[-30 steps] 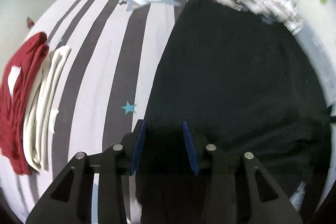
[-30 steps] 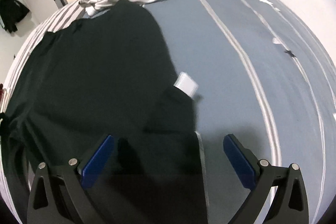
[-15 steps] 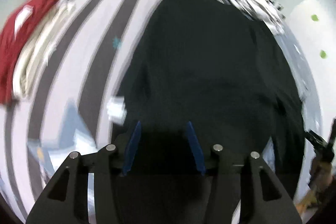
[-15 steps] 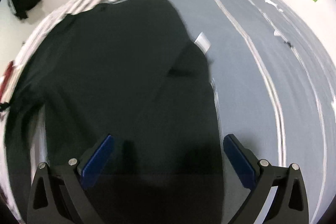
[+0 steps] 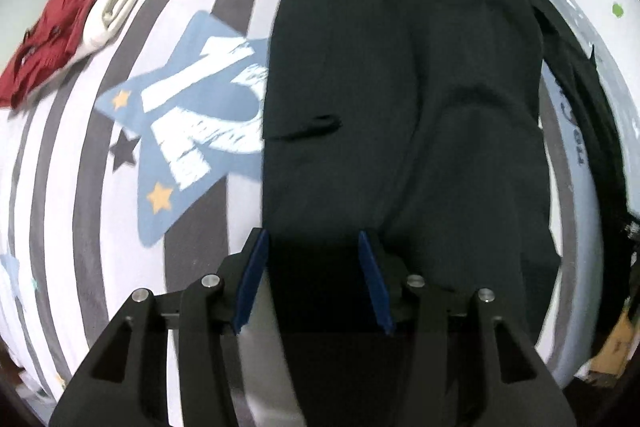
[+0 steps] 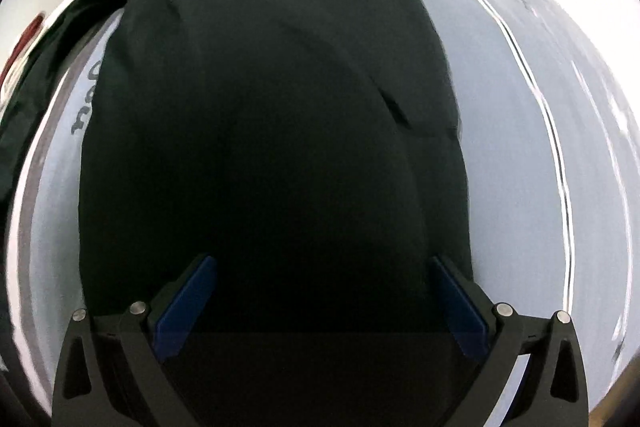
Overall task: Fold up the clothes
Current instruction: 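Open both grippers and lift them off the folded pants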
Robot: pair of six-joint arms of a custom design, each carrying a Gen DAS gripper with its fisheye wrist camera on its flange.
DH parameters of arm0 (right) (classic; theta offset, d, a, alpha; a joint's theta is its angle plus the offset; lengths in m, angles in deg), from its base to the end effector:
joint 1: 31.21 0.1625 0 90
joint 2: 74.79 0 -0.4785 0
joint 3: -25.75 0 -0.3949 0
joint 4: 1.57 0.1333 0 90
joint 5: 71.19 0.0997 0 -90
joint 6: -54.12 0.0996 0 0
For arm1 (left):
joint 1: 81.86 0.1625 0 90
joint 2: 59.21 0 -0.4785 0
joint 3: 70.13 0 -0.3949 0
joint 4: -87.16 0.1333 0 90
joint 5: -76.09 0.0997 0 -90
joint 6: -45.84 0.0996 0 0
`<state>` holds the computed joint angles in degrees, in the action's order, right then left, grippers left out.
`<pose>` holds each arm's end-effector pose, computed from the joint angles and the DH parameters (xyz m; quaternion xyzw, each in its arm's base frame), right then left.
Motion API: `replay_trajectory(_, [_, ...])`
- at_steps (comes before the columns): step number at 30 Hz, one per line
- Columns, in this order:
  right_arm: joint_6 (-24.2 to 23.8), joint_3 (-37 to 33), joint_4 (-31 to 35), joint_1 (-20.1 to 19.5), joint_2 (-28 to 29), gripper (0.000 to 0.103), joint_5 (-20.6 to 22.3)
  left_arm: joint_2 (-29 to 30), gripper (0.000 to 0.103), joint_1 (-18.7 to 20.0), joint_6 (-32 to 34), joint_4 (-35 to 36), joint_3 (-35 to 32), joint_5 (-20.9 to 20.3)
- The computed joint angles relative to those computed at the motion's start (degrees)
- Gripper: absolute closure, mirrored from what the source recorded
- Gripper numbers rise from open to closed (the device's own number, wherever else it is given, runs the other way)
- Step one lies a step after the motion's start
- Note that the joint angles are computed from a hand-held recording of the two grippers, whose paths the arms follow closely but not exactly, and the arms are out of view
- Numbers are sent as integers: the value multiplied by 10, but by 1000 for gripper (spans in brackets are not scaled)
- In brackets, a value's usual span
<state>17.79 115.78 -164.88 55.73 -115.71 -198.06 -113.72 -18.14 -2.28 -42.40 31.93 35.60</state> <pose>0.0337 -0.7465 0.1456 0.2020 -0.9078 0.0830 0.3581 -0.0933 -0.6611 0.1828 -0.1430 0.8950 -0.2022 0.3710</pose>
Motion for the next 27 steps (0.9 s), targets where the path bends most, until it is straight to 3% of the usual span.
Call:
replay_trajectory(2, [17, 15, -3, 4, -11, 1, -10, -14, 59, 1, -11, -13, 8, -16])
replay_trajectory(6, [96, 14, 47, 13, -37, 0, 28, -37, 50, -13, -64, -34, 37, -6])
replay_trajectory(11, [53, -16, 73, 28, -34, 0, 51, -48, 43, -30, -194, -27, 65, 12])
replay_trajectory(15, [37, -47, 88, 40, -28, 0, 57, -39, 43, -19, -214, -60, 51, 36])
replay_trajectory(17, [19, -68, 89, 41, -26, 0, 55, -25, 43, -1, -162, -112, 25, 48])
replay_trajectory(20, [33, -122, 103, 49, 0, 0, 39, -34, 43, 15, -77, -183, 17, 50])
replay_trajectory(23, [71, -186, 110, 63, 36, 0, 16, -24, 43, 35, 3, -218, -19, 38])
replay_trajectory(27, [132, -274, 127, 79, 85, 0, 2, 23, 42, 74, 133, -230, -132, 18])
